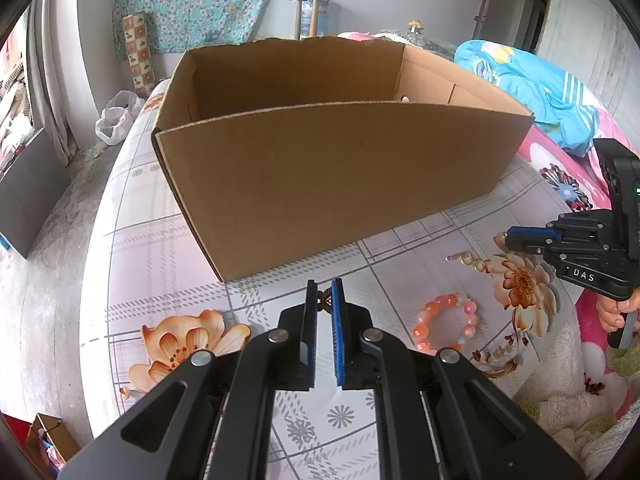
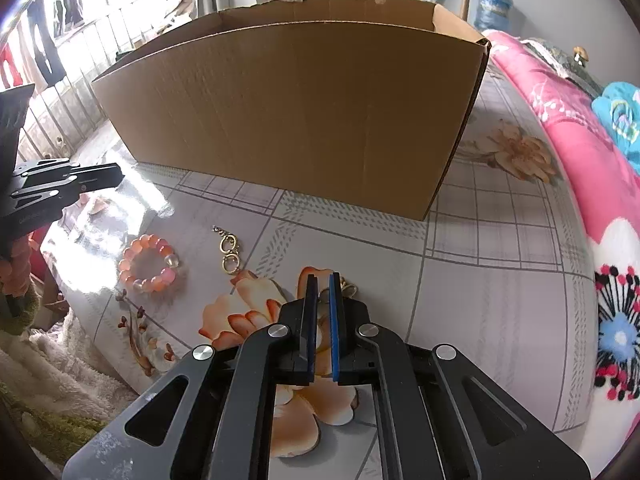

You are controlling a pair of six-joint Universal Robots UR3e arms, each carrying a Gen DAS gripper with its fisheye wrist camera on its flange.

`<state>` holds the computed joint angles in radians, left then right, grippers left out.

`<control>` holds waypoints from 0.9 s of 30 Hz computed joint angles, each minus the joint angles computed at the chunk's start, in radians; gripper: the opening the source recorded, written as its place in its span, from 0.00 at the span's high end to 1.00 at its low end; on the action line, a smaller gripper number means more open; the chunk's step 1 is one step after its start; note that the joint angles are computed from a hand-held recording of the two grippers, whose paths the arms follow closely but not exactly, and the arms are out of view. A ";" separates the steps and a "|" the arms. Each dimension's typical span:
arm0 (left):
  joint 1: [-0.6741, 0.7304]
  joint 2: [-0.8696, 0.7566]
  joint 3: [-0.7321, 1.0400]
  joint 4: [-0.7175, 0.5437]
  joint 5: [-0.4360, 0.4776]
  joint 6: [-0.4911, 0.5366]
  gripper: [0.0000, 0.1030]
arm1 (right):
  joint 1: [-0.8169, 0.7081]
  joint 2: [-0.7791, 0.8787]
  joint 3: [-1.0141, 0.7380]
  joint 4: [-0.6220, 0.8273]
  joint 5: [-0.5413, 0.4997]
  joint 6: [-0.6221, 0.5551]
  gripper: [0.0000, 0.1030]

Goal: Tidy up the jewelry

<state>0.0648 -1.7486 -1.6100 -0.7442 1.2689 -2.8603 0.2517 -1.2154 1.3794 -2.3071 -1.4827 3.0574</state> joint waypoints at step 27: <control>-0.009 -0.020 0.019 -0.010 0.004 -0.006 0.94 | -0.002 -0.033 0.058 -0.054 0.007 0.057 0.65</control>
<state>0.0561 -1.7683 -1.5907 -0.7537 1.2730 -2.8660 0.2492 -1.2486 1.4371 -2.3615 -1.4754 3.1146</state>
